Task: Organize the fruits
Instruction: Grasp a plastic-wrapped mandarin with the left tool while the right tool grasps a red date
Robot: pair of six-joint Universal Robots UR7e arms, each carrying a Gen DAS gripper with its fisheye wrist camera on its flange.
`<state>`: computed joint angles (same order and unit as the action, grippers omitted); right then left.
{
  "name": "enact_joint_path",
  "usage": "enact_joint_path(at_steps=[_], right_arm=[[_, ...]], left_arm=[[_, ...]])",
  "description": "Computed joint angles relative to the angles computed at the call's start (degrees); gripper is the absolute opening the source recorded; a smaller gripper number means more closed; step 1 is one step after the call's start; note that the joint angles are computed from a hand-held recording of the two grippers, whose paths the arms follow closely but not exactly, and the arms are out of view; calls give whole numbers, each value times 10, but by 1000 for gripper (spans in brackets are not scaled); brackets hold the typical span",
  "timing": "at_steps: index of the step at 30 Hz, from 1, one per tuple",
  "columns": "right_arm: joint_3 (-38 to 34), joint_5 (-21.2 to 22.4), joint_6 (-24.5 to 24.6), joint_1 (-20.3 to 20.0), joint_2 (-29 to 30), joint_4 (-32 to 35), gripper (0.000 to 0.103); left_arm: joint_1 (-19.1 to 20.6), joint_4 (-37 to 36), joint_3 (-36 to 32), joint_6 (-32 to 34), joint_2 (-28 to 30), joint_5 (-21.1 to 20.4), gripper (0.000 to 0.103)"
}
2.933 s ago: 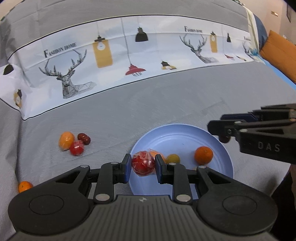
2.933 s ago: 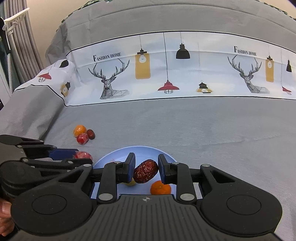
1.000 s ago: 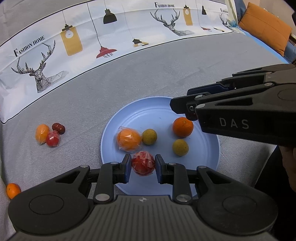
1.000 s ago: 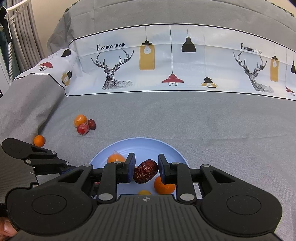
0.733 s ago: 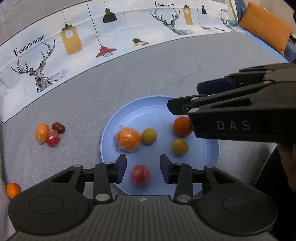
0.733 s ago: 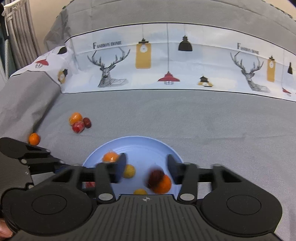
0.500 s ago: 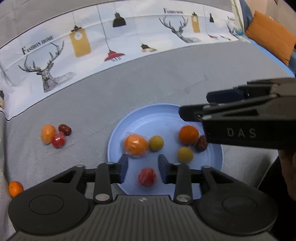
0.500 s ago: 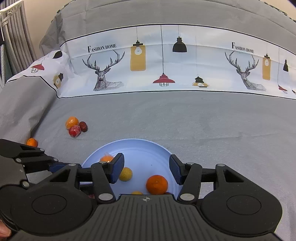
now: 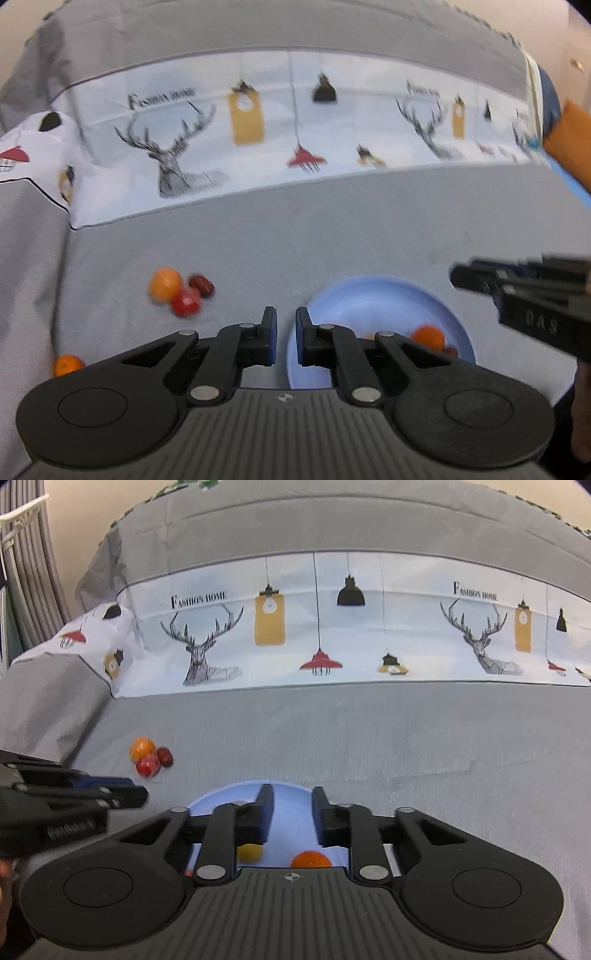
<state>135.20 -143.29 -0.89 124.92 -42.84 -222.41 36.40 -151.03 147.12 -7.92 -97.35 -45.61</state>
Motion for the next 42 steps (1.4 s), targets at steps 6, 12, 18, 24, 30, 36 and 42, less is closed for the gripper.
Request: enact_joint_path(at_steps=[6, 12, 18, 24, 30, 36, 42], right_arm=[[-4, 24, -7, -3, -1, -27, 21], [-8, 66, 2, -13, -6, -20, 21], [-26, 158, 32, -58, -21, 35, 22], [-108, 245, -24, -100, 23, 101, 22], [-188, 291, -41, -127, 84, 162, 22], [-257, 281, -77, -140, 132, 225, 24], [-277, 275, -85, -147, 143, 242, 24]], left_arm=[[89, -43, -69, 86, 45, 0, 12], [222, 43, -166, -108, 65, -96, 31], [254, 28, -208, -119, 111, -84, 34], [263, -7, -215, -116, 130, -70, 52], [264, -26, -212, -113, 142, -65, 53], [265, -58, -210, -106, 153, -58, 53], [269, -64, -219, -94, 175, -63, 54]])
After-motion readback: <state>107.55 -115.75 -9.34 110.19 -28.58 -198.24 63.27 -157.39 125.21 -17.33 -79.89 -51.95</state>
